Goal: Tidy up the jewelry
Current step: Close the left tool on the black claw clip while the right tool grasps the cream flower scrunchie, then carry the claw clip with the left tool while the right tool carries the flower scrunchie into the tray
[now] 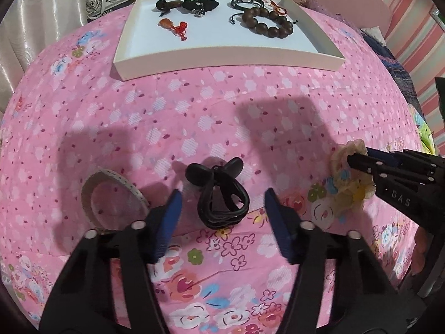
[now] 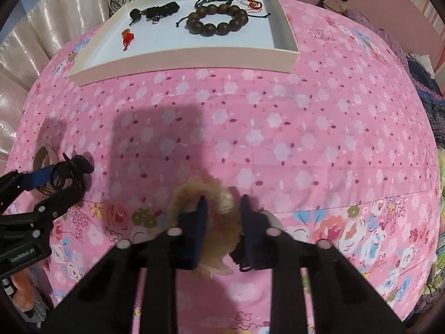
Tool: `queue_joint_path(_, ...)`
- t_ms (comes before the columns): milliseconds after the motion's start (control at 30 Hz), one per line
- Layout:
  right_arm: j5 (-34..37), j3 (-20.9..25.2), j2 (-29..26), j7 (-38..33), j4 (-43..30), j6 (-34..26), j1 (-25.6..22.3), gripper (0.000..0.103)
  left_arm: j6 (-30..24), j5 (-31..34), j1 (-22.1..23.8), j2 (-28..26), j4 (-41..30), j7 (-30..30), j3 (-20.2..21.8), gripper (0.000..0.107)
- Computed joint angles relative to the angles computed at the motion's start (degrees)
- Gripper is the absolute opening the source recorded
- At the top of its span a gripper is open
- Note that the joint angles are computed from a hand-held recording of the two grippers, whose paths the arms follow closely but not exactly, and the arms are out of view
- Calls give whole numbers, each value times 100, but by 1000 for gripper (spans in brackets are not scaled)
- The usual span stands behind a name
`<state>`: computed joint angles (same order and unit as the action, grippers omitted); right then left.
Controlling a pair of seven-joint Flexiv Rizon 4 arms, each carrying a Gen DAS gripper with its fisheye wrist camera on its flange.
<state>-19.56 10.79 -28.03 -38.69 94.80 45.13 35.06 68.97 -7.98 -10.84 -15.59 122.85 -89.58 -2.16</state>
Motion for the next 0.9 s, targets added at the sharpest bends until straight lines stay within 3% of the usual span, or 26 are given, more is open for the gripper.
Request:
queue_joint_path(100,-123,-75,10,139,52,116,41,13,-98,94,-44,-72,-97,-106,37,36)
queue_joint_path(900,-816,-301,-26,446,-232,464,138,10,303,135,10,64,-274,-191,92,36)
